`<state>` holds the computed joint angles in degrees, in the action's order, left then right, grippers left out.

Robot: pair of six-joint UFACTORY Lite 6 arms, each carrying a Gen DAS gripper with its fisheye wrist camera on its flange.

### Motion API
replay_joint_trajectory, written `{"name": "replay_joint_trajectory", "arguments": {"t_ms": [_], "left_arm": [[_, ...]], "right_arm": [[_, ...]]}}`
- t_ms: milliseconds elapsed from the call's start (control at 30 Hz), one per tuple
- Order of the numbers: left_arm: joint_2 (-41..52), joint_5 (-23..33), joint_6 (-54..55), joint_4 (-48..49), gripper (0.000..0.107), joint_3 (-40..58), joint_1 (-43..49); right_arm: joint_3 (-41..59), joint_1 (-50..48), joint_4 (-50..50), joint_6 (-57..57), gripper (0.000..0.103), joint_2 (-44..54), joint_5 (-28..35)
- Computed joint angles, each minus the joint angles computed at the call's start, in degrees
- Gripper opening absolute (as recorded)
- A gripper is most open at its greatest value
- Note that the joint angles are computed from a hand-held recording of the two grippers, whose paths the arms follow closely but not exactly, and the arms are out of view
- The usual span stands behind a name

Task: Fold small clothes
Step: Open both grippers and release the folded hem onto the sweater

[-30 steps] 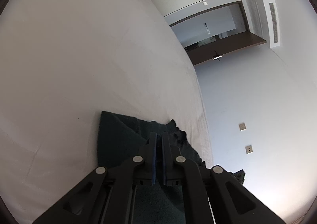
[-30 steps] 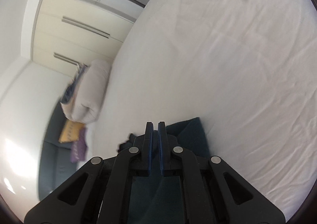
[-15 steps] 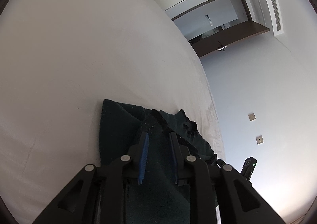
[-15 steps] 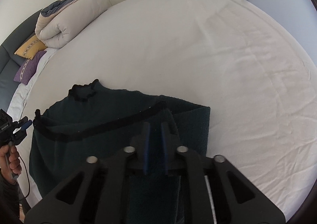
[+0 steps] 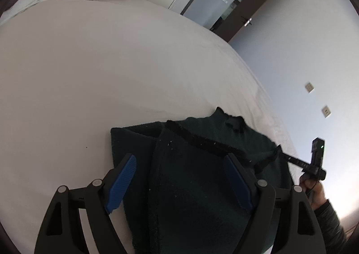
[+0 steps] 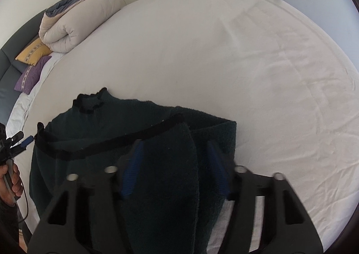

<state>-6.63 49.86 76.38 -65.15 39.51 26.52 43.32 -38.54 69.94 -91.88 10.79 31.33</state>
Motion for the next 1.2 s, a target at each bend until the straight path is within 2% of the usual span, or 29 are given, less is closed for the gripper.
{"name": "replay_joint_trajectory", "arguments": {"t_ms": [33,100,133,167,300,333,400,433,633,800,1000,1067,1200], "left_arm": [[0.36,-1.42,0.27,0.58,0.081,0.15,-1.06],[1.39,-3.45,0.67,1.31,0.079,0.62,-2.79],[1.78,-4.1,1.12,1.32,0.074,0.68,-3.24],[2.17,-4.94,0.94,1.48,0.067,1.0,-4.13],[3.56,-6.59,0.0,2.14,0.055,2.58,-6.79],[3.99,-7.25,-0.31,2.19,0.048,2.91,-7.27],[5.55,-8.41,-1.73,2.65,0.026,3.68,-7.83],[6.14,-8.04,-1.7,2.61,0.008,3.8,-7.27],[2.96,-4.98,1.98,-0.68,0.005,0.99,-2.49],[-2.64,3.11,3.96,-4.17,0.005,-0.09,6.84],[-3.24,8.74,6.28,-7.55,0.005,0.47,13.67],[-0.89,6.69,5.23,-7.61,0.005,1.4,11.97],[5.98,-1.94,4.98,-9.85,0.005,3.07,5.18]], "right_arm": [[-0.24,0.31,0.29,-0.7,0.035,0.03,-0.33],[-1.17,0.98,1.31,-2.05,0.031,-0.83,-1.25],[-1.66,1.24,1.72,-2.74,0.022,-1.41,-1.43],[-2.41,1.5,2.46,-3.53,0.017,-2.29,-1.91],[-5.77,1.11,5.72,-7.45,0.009,-7.15,-2.31],[-7.08,0.86,7.06,-8.97,0.008,-8.95,-2.16],[-8.78,0.66,8.28,-10.66,0.008,-11.6,-2.06],[-9.73,0.51,8.78,-11.39,0.007,-13.2,-2.01],[-12.93,-1.61,10.48,-12.99,0.007,-21.04,0.27],[-14.1,-5.0,11.47,-12.83,0.007,-25.86,2.73],[-12.79,-12.02,13.12,-13.0,0.006,-25.42,7.43],[-11.25,-10.92,13.54,-13.33,0.006,-22.42,5.04],[-7.62,-7.08,17.95,-15.59,0.006,-13.87,-0.45]]}}
